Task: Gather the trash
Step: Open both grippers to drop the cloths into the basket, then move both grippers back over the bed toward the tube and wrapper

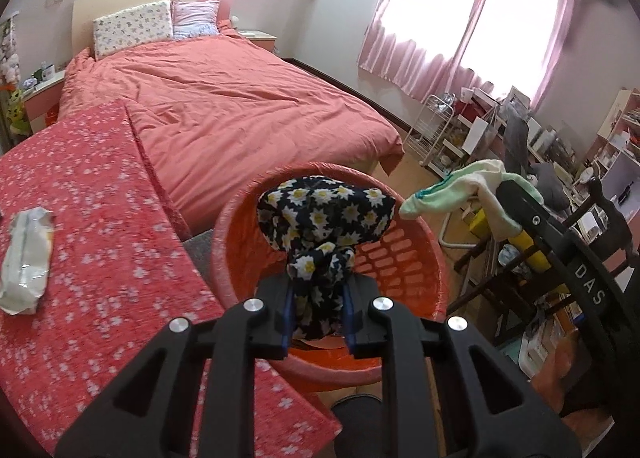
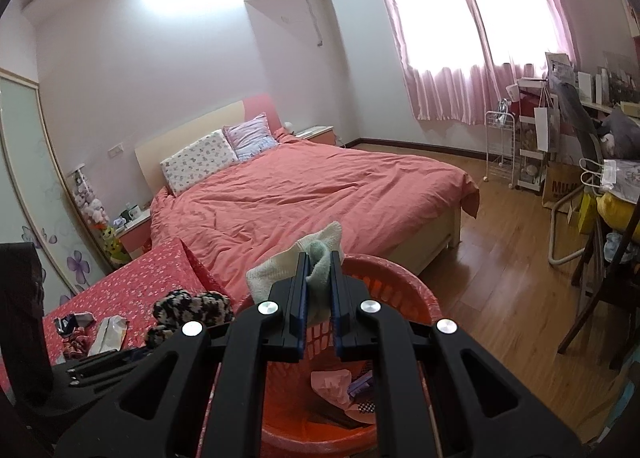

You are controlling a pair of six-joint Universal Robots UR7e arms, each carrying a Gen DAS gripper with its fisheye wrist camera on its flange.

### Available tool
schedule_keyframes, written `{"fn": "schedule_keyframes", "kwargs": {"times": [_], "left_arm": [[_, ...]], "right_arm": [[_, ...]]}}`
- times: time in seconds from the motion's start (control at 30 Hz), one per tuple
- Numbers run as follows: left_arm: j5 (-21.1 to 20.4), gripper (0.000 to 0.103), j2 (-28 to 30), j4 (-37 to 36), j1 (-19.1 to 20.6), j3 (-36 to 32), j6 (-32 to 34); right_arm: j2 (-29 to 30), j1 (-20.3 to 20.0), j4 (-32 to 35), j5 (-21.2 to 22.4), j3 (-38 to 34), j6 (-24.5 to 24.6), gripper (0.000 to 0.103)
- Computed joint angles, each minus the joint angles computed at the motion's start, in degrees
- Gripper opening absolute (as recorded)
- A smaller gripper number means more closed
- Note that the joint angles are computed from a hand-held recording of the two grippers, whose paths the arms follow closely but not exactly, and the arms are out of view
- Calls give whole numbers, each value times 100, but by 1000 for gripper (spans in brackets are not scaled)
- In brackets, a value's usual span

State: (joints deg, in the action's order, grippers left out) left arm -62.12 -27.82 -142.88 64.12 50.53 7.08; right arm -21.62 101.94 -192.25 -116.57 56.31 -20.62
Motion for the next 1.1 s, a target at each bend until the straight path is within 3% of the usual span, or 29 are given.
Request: {"fn": "schedule_keyframes", "kwargs": {"times": [0.23, 0.37, 0.53, 0.77, 1.1], "left_arm": [[-13, 21, 368, 341, 51, -523, 2], [53, 34, 516, 458, 77, -730, -36], [174, 48, 594, 542, 114, -851, -117], [457, 57, 358, 420, 204, -557, -162], [1170, 65, -276, -144, 350, 290, -93]], "right_arm": [[11, -43, 231, 22, -95, 210, 10], [-37, -107, 481, 133, -112, 336, 11], [-114, -150, 841, 175, -66, 595, 29], [-65, -101, 971, -16, -99, 537, 34], [176, 74, 1048, -287, -417, 85, 51]]}}
